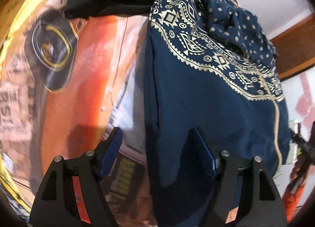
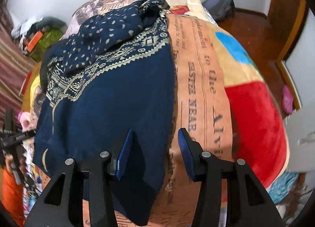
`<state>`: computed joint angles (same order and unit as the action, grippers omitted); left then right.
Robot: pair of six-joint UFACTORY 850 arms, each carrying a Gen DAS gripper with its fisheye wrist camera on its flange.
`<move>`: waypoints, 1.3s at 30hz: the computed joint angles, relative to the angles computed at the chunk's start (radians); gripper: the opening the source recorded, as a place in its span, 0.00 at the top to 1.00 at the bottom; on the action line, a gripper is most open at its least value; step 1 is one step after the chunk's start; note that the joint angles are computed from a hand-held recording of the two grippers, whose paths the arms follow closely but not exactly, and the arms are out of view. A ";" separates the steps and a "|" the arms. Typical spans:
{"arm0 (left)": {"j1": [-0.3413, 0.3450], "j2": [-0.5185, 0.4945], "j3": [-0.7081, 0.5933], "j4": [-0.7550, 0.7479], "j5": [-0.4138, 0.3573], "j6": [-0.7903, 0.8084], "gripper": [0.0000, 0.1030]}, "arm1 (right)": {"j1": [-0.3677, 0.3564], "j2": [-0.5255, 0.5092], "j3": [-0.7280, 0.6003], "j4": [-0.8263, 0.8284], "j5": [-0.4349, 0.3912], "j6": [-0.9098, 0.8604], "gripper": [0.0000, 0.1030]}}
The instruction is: Fold large clothes
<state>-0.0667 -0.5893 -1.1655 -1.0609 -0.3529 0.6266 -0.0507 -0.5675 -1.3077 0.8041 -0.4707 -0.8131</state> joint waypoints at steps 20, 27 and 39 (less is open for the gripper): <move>0.000 0.065 0.036 -0.470 -0.107 0.456 0.90 | 0.017 0.027 0.056 0.393 -0.005 -0.285 0.85; 0.035 0.112 0.014 -0.585 -0.173 0.609 0.95 | -0.004 0.033 -0.003 0.558 -0.087 -0.456 0.93; 0.043 0.011 -0.300 -0.707 -0.013 0.743 0.95 | 0.034 -0.086 -0.294 0.618 -0.033 -0.526 0.94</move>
